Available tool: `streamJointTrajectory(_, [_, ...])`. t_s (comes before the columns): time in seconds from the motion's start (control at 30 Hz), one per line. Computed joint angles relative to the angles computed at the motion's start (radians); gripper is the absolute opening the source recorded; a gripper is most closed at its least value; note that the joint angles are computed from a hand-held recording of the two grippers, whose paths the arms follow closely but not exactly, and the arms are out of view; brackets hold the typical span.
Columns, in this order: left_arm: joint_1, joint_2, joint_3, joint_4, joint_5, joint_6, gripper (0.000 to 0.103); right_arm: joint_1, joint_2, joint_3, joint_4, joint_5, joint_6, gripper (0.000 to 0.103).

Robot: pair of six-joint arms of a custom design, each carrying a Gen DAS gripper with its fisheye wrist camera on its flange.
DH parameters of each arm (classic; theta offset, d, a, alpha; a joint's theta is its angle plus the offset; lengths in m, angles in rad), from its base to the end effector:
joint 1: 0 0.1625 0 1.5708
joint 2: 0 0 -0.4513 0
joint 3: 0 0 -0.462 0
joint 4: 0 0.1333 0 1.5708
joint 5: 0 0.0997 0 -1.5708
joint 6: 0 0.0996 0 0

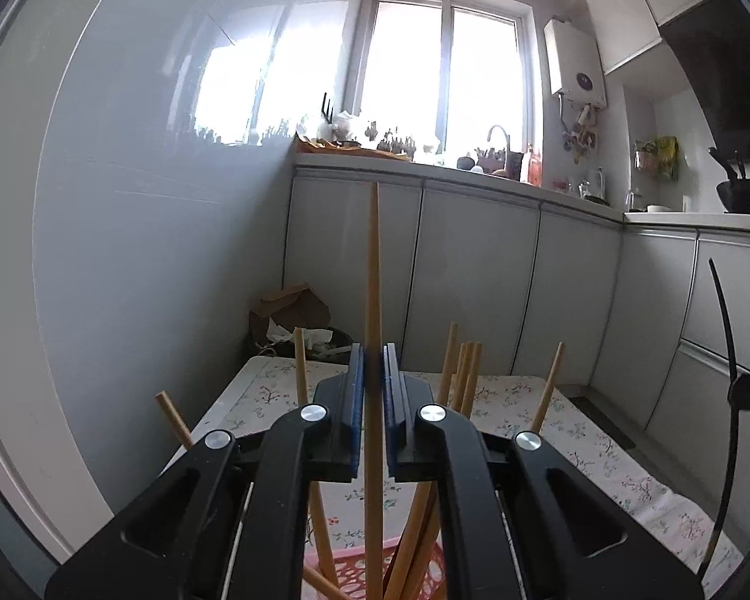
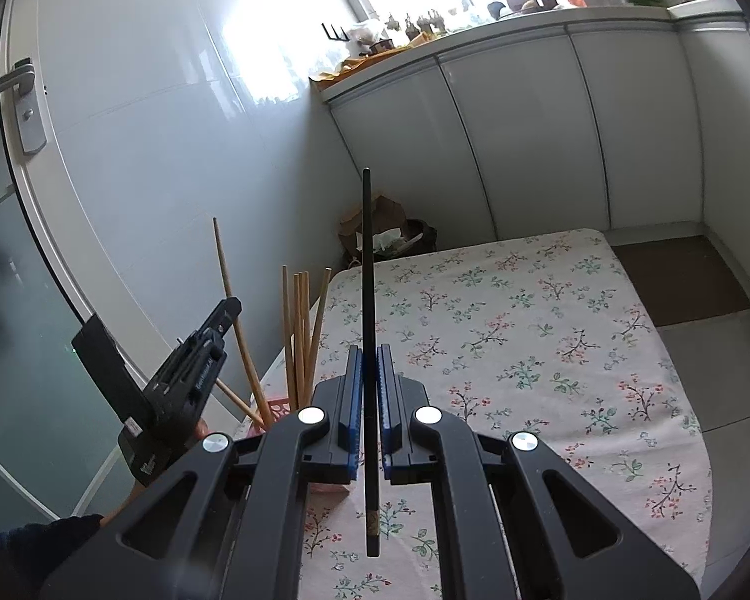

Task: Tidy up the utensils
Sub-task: 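Lower the wooden chopstick into the holder and open the left gripper while the right gripper holds the black chopstick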

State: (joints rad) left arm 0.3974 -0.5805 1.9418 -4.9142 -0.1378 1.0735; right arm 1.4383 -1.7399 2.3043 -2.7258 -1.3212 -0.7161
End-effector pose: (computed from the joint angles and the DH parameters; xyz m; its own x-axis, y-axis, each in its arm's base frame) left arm -0.3216 -0.3865 0.0550 -0.7487 -0.2432 -0.6167 0.6066 0.1237 -0.7853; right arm 0.0969 -0.4679 0.3356 -0.8103 -0.5468 0.2108 -0.5597 0.6156 -0.5548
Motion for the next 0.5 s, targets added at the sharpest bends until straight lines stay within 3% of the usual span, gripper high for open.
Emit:
streamJointTrajectory(0.2, [-0.013, 0.002, -0.023, -0.169, 0.025, 0.252, 0.006, -0.001, -0.004, 0.003, 0.006, 0.009, -0.018, 0.006])
streamJointTrajectory(0.3, [-0.019, 0.001, -0.033, -0.222, 0.023, 0.326, 0.006, -0.002, -0.005, 0.003, 0.007, 0.012, -0.023, 0.006])
streamJointTrajectory(0.4, [-0.027, 0.012, -0.027, -0.199, 0.031, 0.302, 0.006, 0.002, -0.005, 0.006, 0.0, 0.006, -0.028, 0.006])
streamJointTrajectory(0.5, [-0.032, 0.026, -0.008, -0.106, 0.05, 0.189, 0.006, 0.002, -0.005, 0.006, -0.001, 0.007, -0.029, 0.006])
